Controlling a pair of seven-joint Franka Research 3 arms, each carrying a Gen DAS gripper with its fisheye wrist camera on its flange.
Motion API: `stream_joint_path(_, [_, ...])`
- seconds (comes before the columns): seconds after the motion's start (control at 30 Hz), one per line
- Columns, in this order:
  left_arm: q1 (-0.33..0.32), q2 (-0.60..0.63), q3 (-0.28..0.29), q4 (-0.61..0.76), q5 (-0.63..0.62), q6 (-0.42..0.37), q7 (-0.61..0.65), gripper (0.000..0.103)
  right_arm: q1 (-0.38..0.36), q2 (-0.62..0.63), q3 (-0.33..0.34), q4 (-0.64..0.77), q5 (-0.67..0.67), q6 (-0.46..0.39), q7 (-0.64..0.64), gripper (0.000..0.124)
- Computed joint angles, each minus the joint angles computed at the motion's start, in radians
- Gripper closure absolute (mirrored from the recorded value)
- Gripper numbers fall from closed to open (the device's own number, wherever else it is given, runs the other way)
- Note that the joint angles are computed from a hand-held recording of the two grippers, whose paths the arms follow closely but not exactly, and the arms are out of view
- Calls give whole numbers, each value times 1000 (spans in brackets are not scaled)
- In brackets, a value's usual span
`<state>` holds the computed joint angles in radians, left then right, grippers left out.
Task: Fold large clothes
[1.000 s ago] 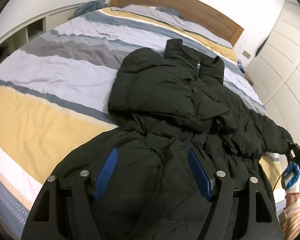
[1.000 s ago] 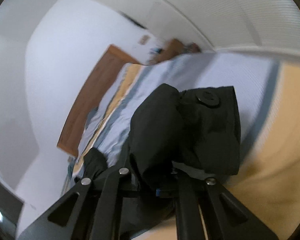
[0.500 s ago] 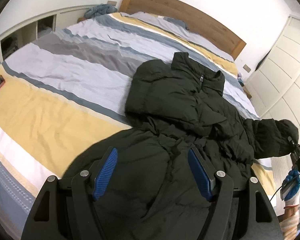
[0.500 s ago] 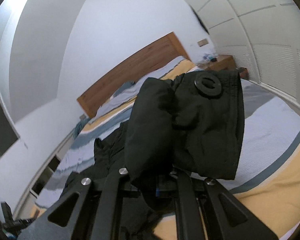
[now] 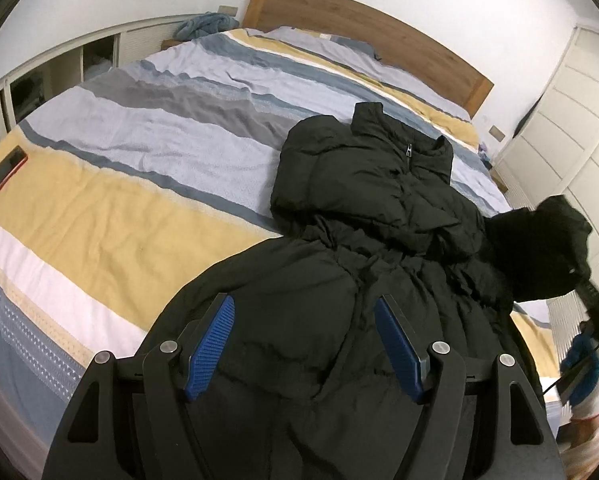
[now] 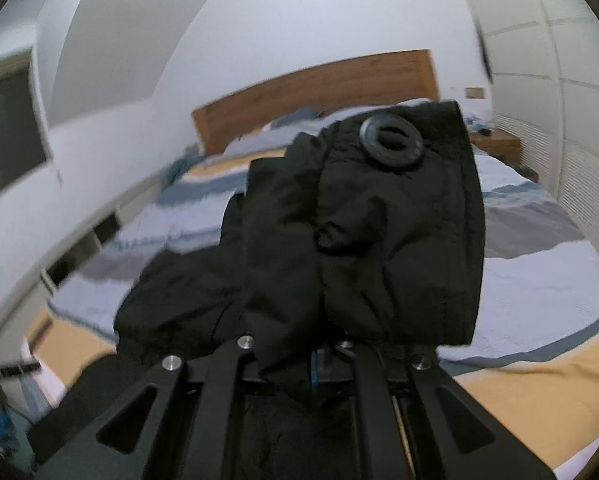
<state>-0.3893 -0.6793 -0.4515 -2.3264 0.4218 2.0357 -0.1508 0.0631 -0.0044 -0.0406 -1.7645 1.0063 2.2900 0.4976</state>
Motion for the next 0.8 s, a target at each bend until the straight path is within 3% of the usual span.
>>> stream_joint_path(0.37, [-29,-64,-39,15,-13,-110,-35,31,97,-117,45,-222,-232,155,2,108])
stream_joint_path(0.43, [-36,-74,-49,21,-17,-136,-42,31,113,-124,47,-240,-268,148,22,93])
stream_joint_path(0.5, [-42,-85,-54,27,-20,-158,-49,31,128,-139,46,-264,-284,136,18,69])
stream_joint_path(0.6, [-47,-90,-64,42,-20,-189,-55,31,150,-177,46,-308,-300,126,3,68])
stream_joint_path(0.8, [-48,-71,-78,95,3,-236,-31,31,174,-255,8,-349,-260,27,-56,68])
